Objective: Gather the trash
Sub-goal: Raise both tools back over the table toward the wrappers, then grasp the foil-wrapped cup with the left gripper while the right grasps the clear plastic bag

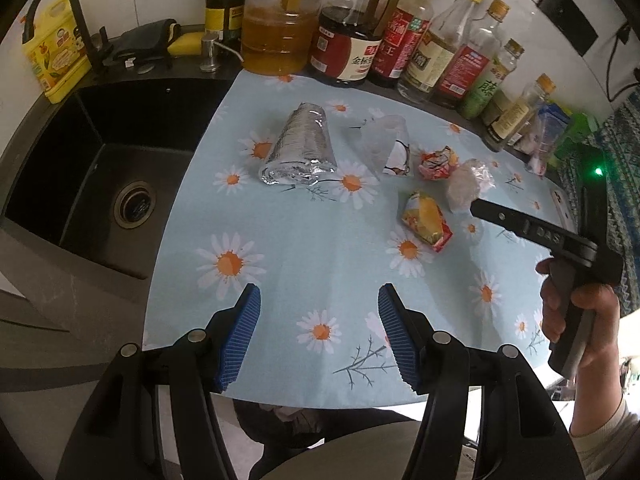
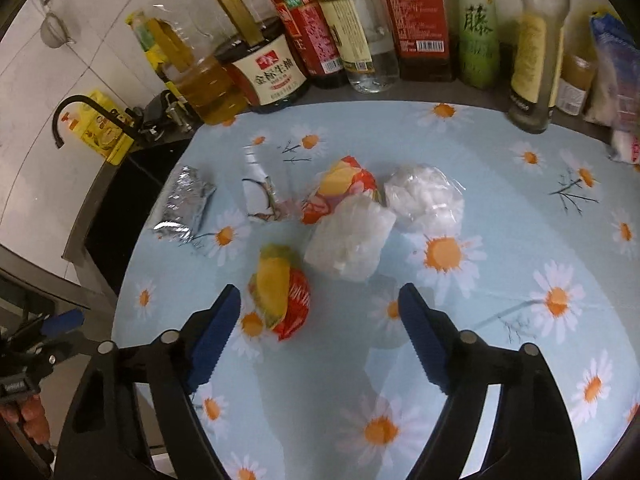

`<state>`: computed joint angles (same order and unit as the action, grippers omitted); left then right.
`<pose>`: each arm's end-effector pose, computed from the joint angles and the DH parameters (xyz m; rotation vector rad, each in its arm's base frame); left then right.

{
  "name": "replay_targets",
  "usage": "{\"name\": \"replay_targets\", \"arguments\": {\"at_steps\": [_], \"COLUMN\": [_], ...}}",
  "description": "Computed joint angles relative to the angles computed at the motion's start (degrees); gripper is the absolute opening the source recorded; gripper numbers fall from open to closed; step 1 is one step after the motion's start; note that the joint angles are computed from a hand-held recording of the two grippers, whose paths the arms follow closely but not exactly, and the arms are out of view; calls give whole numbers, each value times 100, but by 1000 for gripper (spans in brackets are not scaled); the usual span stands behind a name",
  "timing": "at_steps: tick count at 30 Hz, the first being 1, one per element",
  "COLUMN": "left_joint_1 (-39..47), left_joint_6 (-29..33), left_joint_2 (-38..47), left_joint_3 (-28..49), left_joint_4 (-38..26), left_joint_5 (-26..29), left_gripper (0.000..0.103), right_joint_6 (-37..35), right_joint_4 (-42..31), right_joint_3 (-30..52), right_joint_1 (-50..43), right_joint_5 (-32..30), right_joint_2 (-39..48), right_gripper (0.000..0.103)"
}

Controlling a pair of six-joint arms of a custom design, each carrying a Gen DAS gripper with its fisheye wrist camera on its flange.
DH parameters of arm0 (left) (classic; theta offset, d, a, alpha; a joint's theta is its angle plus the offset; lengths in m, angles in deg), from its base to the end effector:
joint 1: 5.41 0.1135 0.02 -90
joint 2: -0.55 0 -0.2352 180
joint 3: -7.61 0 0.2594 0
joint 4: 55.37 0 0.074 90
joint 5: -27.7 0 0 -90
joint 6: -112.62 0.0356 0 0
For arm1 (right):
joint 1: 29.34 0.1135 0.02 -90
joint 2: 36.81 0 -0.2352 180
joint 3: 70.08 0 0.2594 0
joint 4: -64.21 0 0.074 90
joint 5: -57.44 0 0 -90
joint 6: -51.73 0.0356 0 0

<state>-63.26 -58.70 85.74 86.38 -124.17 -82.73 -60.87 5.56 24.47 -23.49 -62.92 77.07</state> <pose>0.1624 -0.2351 0.2151 -0.6143 2.6455 -0.1594 0.3780 0.0568 0.1403 -0.7591 2.6717 0.7027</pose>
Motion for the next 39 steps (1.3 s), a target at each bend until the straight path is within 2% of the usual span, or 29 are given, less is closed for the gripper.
{"name": "replay_targets", "arguments": {"at_steps": [4, 6, 9, 12, 17, 22, 29, 30, 32, 39], "left_joint_1": [77, 118, 181, 225, 297, 398, 767, 863, 1004, 1650], "left_joint_6": [-71, -97, -125, -125, -75, 118, 743, 898, 1145, 2262], "left_joint_2": [86, 123, 159, 188, 217, 288, 560, 623, 736, 1328], "left_joint_3": [2, -14, -55, -61, -84, -44, 251, 320, 431, 844], "left_joint_4": [20, 38, 89, 114, 185, 261, 276, 298, 349, 576], "left_joint_5": [80, 129, 204, 245, 296, 347, 407, 415, 435, 586], "left_gripper": [59, 59, 59, 59, 59, 59, 59, 60, 68, 69], "right_joint_6": [236, 315, 395, 471, 497, 462, 288, 267, 211, 58], "right_joint_4": [-8, -106, -113, -192, -240, -403, -503, -514, -534, -353], "right_joint_3": [472, 741, 935, 1157, 1234, 1207, 749, 685, 524, -166], "right_joint_1": [89, 139, 214, 253, 254, 168, -48, -75, -163, -637], "right_joint_5": [56, 53, 136, 151, 141, -33, -279, -305, -368, -528], "right_joint_2": [518, 794, 1017, 1229, 1288, 1228, 650, 576, 405, -97], "right_gripper": [78, 69, 67, 60, 54, 52, 52, 52, 52, 52]}}
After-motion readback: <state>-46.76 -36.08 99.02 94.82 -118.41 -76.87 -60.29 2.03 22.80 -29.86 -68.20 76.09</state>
